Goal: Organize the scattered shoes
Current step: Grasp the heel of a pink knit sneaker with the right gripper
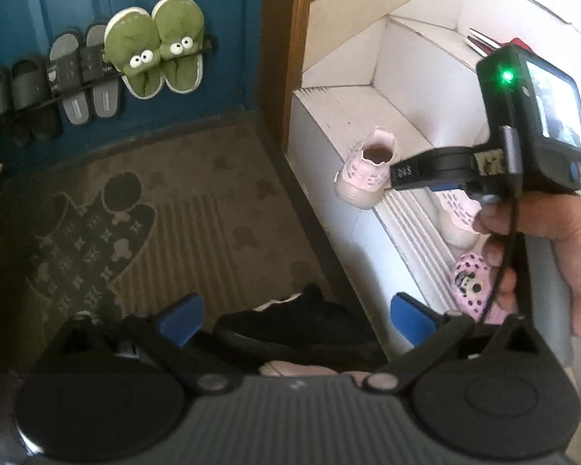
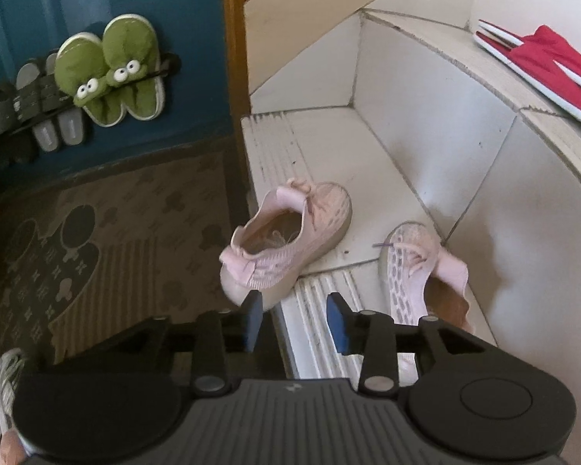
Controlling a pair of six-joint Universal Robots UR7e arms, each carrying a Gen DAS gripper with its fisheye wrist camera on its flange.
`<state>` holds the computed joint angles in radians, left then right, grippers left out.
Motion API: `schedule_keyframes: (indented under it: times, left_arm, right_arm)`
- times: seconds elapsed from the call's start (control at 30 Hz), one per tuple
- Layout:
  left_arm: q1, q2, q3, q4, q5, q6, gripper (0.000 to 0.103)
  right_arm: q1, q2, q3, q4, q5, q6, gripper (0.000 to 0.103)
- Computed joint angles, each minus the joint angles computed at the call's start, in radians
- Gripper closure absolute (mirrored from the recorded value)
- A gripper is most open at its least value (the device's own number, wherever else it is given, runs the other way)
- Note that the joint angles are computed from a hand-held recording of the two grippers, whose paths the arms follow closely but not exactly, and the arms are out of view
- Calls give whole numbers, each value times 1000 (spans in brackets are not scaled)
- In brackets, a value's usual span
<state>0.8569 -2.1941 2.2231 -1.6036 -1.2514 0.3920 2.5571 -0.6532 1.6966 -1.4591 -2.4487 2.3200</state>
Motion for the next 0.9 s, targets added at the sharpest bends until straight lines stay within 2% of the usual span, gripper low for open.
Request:
schedule_keyframes:
  times: [0.17,0.33,0.53,0.73,0.83,0.9]
  left_arm:
    - [-24,-12,32,-35,34,43,0]
    - [-66,-70,110,-98,67,127,0]
    - [-95,-99,145,-85,66,206,0]
    - [-99,-64,141,-98,58,161,0]
    - [-94,-55,137,-100,57,137,0]
    - [-90,-53,135,-99,61,133,0]
  right_arm:
    - [-20,-20,22,-15,-18,37,64]
    - [-49,-32,40,-25,-26,50,64]
    - [-80,-50,87,-77,-25,85,65]
    - [-93,-70,135,-131,-33,125,65]
    - [-102,-78,151,-152,-39,123,65]
    - [-112,-86,173,-193,-53,93,66]
